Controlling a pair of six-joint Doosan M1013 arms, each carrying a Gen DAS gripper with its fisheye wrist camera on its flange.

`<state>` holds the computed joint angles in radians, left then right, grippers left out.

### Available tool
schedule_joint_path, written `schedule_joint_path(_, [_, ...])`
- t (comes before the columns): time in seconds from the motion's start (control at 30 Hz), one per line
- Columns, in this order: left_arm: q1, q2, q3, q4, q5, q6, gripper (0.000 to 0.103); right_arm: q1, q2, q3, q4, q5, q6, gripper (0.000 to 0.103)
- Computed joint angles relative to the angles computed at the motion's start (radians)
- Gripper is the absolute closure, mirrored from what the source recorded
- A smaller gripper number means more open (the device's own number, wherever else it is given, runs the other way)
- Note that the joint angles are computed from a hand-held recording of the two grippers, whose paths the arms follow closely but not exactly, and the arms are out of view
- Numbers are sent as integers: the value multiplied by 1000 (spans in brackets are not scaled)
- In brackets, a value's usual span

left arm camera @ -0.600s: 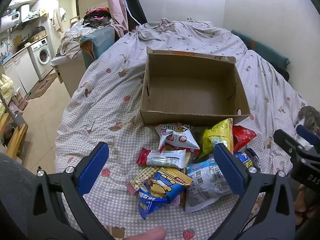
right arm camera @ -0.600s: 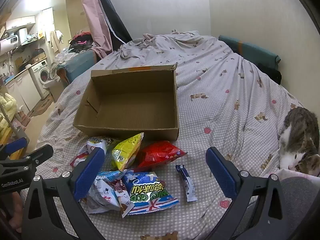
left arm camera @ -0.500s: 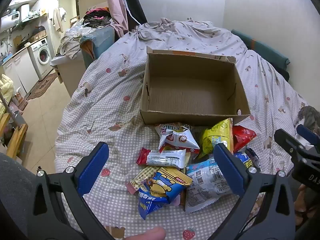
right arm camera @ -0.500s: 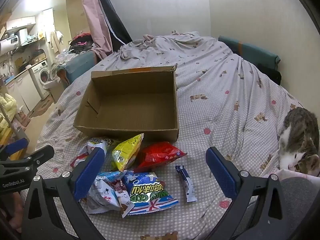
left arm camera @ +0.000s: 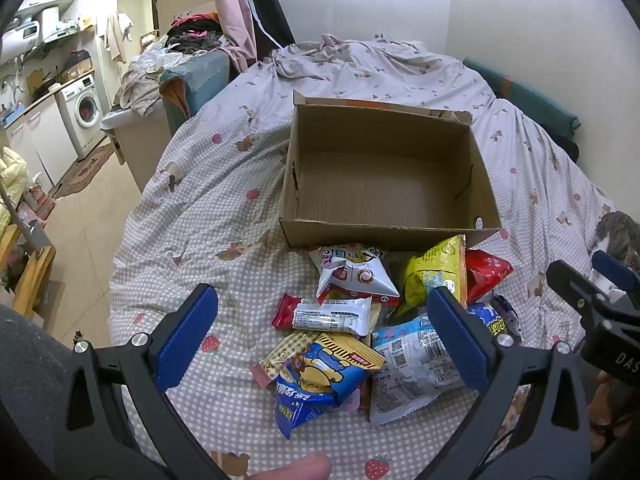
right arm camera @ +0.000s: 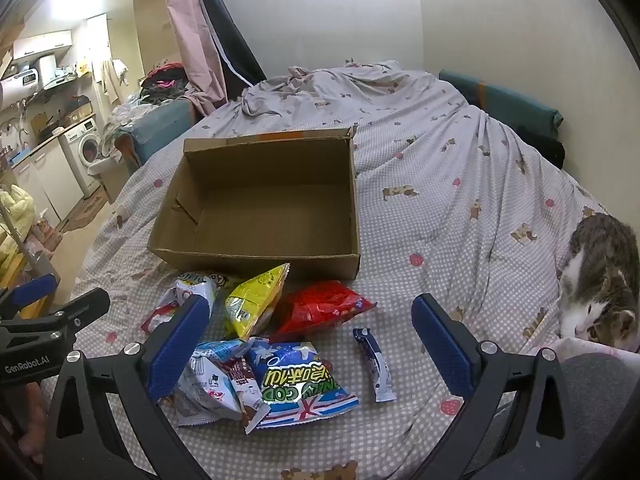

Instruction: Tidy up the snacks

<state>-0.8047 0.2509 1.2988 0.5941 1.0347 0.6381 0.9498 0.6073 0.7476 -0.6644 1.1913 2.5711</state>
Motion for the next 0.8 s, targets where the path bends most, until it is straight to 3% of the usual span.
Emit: schedule_joint_path(0.8, [-2, -1, 8, 2, -7, -6, 0, -1, -6, 15, -5, -13, 18, 0])
